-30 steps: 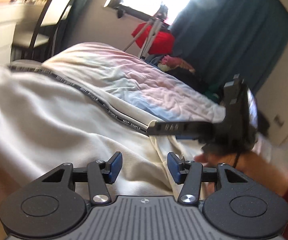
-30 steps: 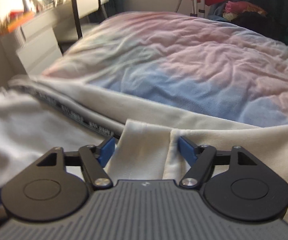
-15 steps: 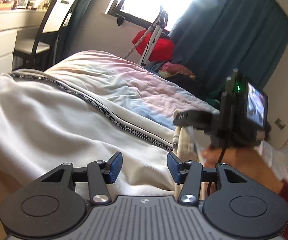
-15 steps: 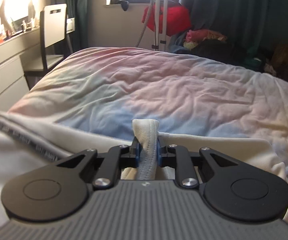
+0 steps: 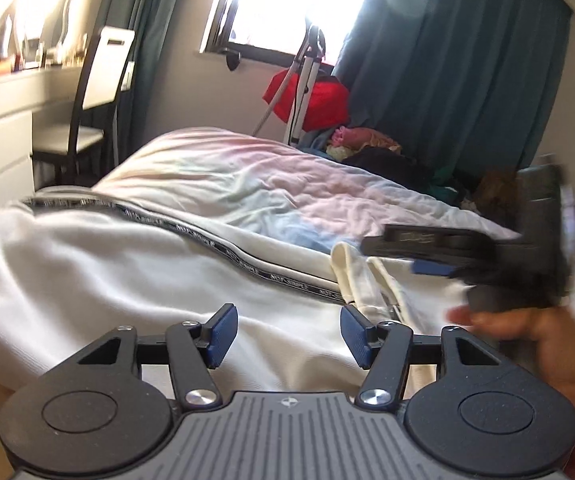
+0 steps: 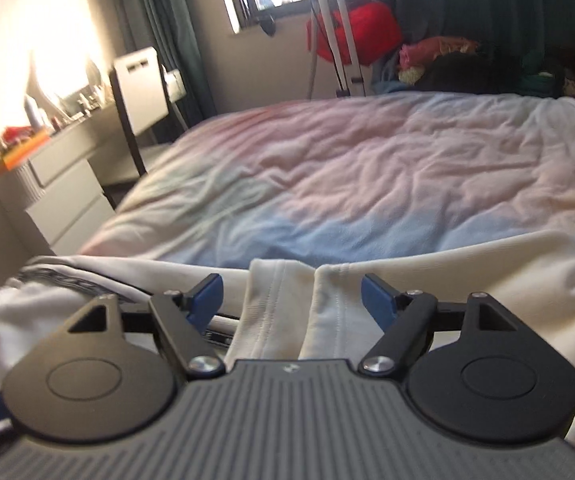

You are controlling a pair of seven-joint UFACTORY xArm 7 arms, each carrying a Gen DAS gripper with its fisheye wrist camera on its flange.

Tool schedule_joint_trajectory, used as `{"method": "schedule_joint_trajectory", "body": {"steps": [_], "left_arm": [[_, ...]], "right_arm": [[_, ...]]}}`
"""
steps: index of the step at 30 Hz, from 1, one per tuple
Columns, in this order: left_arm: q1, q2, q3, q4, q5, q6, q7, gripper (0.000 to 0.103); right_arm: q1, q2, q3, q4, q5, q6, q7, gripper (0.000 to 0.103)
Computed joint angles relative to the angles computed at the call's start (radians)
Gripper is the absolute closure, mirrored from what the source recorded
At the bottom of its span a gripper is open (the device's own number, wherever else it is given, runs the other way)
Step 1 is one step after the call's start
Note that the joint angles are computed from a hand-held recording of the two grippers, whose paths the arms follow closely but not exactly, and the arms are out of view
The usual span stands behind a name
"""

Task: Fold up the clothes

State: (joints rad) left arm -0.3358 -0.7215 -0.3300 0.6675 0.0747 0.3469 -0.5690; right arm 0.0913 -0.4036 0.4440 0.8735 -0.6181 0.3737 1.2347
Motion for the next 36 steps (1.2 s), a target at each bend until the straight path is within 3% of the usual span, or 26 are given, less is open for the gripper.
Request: {"method": "schedule_joint_trajectory", "body": {"steps": [6,11,14,17,20,24,27,30,36], "left_arm": [[-0.005,-0.037,-0.031,-0.014,0.048,-0.044,0.040,0.037],[-0.009,-0.066,-0.058,-0.014,0.054,-0.018,0.038,0.030],[-0.010,-0.072,-0.067,-0.017,0.052,-0.014,0.032,0.024],[0.032,-0.084,-0.107,-0.016,0.076,-0.005,0.001,0.010],[0.070,-0.101,-0.137,-0.026,0.099,-0.014,-0.036,0.000],[0.116,-0.104,-0.168,-0.015,0.123,0.027,-0.087,0.000],[0.195,-0.106,-0.223,0.030,0.150,0.155,-0.175,0.000],[0.214,-0.114,-0.198,0.046,0.128,0.275,-0.282,0.000],[0.220,-0.246,-0.044,-0.041,0.010,0.351,-0.552,0.000]], "right_arm": [[0.071,-0.227,-0.048,-0.071,0.123,0.119,-0.108,0.025],[0.110,-0.448,-0.037,-0.134,0.219,0.269,-0.198,0.025],[0.127,-0.590,-0.023,-0.198,0.278,0.299,-0.196,0.025],[0.137,-0.712,0.000,-0.260,0.329,0.324,-0.190,0.025],[0.108,-0.774,0.045,-0.275,0.360,0.409,-0.182,0.025],[0.097,-0.789,0.037,-0.288,0.384,0.396,-0.199,0.025],[0.105,-0.805,0.033,-0.307,0.410,0.373,-0.199,0.025],[0.124,-0.813,0.025,-0.325,0.441,0.360,-0.203,0.025],[0.135,-0.848,0.019,-0.347,0.473,0.356,-0.200,0.025]]}}
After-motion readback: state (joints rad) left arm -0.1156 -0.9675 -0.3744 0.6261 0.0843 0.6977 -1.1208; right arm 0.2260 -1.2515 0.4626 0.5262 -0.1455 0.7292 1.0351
